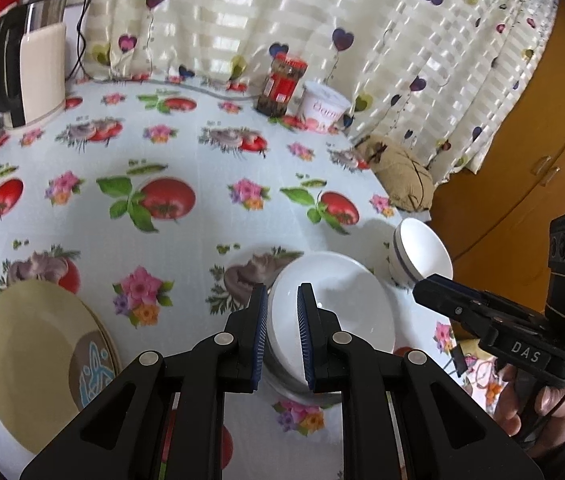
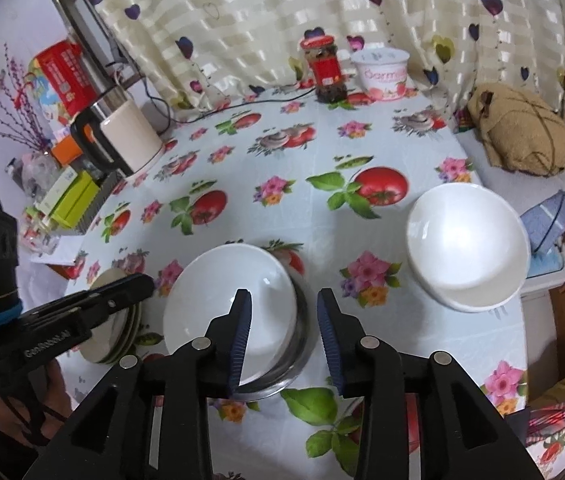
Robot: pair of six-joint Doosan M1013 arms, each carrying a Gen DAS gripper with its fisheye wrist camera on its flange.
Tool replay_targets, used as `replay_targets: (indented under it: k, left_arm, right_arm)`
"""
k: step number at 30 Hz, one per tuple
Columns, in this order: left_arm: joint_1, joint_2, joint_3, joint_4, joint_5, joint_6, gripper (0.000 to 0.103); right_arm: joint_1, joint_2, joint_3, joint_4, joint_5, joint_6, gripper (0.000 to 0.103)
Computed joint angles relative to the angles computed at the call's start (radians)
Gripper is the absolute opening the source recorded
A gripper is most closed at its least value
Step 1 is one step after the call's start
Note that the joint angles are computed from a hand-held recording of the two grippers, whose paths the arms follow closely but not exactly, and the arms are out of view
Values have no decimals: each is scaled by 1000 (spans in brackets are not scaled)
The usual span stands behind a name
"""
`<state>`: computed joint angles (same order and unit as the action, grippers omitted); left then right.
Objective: Organize plates and bowls
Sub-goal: 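Open both grippers and release the white bowl inside the steel bowl, then move both open grippers toward the remaining white bowl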
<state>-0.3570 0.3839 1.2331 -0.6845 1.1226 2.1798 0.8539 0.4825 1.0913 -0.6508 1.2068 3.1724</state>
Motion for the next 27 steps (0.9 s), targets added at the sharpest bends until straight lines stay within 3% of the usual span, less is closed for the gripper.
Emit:
replay_targets:
  k: [5,8,13,23,27]
  left_arm:
    - [-7,-12,11,-17,-29,88,15]
    - [-12,-26,26,-26,-58,137,15]
    - [-24,-25,16,4,-56,142,17]
    - [-16,9,-46,-37,70,111,19]
    - [-17,15,-60,-61,111,107,34]
  right_arm:
    - [8,0,-4,-43,41,17,35]
    - [11,-6,7,-68,46,35,43]
    - [16,-14,17,-91,52,24,46]
    - [27,-33,41,-131,44,30,54]
    - [30,-40,47,-138,49,48,60]
